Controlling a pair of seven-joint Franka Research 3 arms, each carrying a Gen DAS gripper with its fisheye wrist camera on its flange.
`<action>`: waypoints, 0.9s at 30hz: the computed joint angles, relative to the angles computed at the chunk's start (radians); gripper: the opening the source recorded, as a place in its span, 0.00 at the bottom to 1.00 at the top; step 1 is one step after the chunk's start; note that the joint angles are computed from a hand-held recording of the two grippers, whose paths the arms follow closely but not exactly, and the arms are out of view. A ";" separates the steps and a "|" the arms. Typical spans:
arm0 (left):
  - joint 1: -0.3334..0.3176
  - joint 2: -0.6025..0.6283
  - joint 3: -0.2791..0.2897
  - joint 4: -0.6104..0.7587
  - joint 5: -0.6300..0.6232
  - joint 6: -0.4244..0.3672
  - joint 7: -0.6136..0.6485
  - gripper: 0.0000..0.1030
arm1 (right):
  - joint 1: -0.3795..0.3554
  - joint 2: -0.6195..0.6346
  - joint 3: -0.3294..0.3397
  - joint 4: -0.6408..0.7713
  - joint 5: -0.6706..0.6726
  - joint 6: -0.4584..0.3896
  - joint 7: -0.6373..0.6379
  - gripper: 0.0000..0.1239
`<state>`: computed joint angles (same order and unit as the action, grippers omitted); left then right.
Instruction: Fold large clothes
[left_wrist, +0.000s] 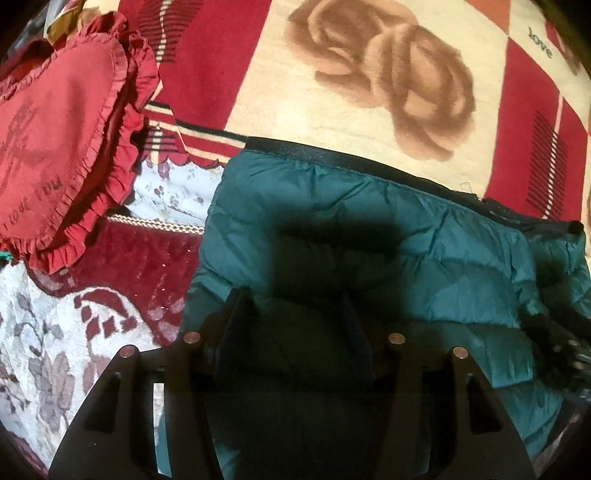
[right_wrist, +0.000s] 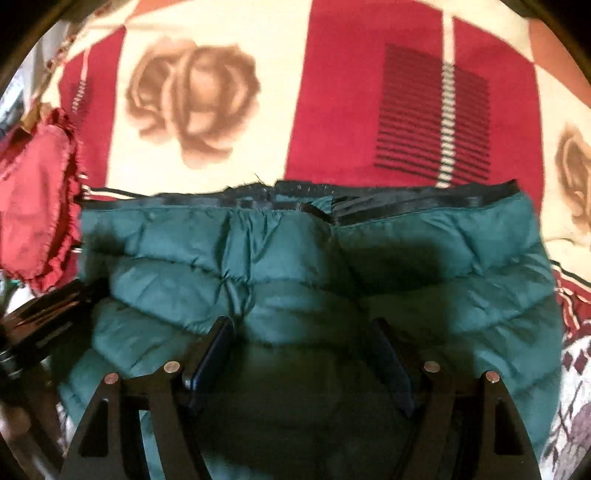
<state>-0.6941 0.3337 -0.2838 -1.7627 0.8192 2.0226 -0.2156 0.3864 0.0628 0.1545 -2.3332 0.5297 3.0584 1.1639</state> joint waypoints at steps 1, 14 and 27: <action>-0.006 -0.007 -0.002 -0.003 0.006 -0.007 -0.006 0.52 | -0.004 -0.032 -0.002 -0.029 0.006 0.009 -0.014 0.59; -0.044 0.013 -0.017 0.016 0.031 0.001 -0.016 0.52 | -0.039 -0.094 -0.076 -0.142 -0.039 0.041 0.027 0.60; -0.036 0.036 0.004 0.025 0.010 0.028 0.033 0.60 | -0.057 -0.017 -0.059 -0.106 -0.049 0.052 0.031 0.65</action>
<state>-0.7302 0.3697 -0.2803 -1.7378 0.8292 2.0508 -0.1825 0.3294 0.0463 0.0954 -2.4390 0.4802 3.1104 1.1951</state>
